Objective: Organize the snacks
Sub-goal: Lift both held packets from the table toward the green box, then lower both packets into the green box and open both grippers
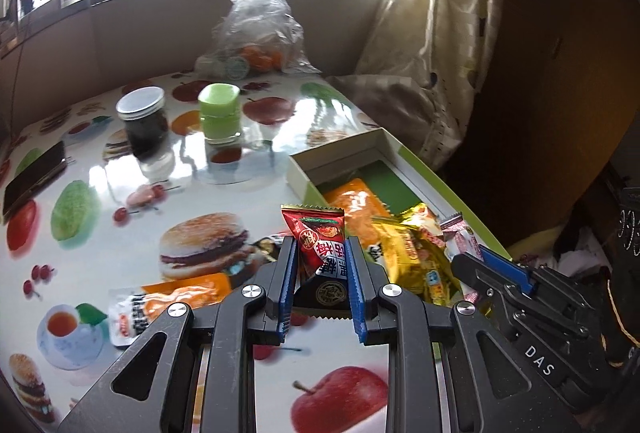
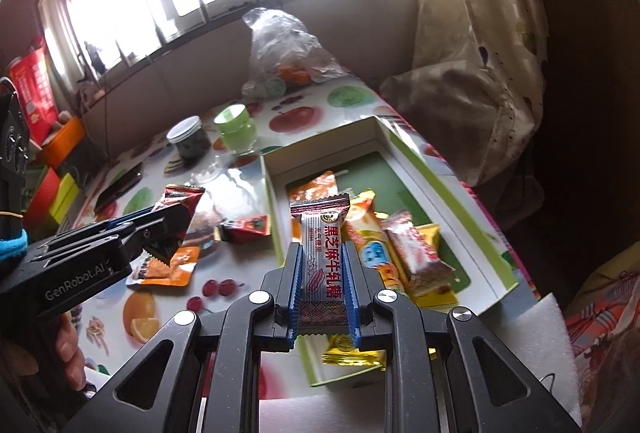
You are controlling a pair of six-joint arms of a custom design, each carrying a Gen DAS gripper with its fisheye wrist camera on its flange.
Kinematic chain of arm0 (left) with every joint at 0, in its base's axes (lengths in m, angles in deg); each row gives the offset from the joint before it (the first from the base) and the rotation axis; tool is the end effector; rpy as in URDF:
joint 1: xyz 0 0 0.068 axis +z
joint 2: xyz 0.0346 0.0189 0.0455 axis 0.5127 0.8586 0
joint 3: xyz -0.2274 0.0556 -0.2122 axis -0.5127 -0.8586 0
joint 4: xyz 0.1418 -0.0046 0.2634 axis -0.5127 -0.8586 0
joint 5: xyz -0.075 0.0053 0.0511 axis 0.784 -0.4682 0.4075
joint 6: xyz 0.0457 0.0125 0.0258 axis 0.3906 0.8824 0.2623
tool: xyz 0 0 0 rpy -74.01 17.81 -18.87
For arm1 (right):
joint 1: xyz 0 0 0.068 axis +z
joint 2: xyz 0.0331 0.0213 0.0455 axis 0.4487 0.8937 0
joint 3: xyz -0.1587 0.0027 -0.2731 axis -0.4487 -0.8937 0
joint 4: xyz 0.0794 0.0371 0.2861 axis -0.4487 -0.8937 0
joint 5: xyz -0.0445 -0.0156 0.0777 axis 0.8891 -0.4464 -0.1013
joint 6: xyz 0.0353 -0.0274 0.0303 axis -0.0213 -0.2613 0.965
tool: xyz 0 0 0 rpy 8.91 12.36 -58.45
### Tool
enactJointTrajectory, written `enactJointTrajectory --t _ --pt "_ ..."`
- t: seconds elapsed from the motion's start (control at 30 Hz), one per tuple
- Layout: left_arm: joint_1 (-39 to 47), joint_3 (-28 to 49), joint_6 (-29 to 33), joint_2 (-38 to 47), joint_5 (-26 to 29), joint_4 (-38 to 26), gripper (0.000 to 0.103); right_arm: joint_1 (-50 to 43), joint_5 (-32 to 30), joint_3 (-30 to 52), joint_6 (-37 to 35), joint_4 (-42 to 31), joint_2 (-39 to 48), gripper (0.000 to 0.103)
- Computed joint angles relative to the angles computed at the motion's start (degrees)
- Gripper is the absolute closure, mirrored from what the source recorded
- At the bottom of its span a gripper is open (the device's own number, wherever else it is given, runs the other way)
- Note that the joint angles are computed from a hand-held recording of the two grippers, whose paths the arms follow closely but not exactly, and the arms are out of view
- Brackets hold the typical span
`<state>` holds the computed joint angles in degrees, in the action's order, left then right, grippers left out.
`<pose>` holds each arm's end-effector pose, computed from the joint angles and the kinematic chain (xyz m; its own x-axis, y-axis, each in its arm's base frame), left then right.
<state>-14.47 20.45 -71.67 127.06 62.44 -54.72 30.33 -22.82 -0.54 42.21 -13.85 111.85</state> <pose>0.1992 -0.1918 0.1456 -0.7429 0.0908 -0.6633 0.2917 0.9356 -0.1986 0.1440 0.0147 0.1155 -0.6890 0.1307 -0.7129 -0.0552 0.9713 0.2314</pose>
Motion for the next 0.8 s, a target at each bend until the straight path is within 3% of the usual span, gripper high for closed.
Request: enactJointTrajectory --t 0.8 --pt "-3.3 7.9 -0.4 12.8 5.3 2.0 0.078 -17.2 -7.2 -2.1 -9.3 4.1 6.1 0.085"
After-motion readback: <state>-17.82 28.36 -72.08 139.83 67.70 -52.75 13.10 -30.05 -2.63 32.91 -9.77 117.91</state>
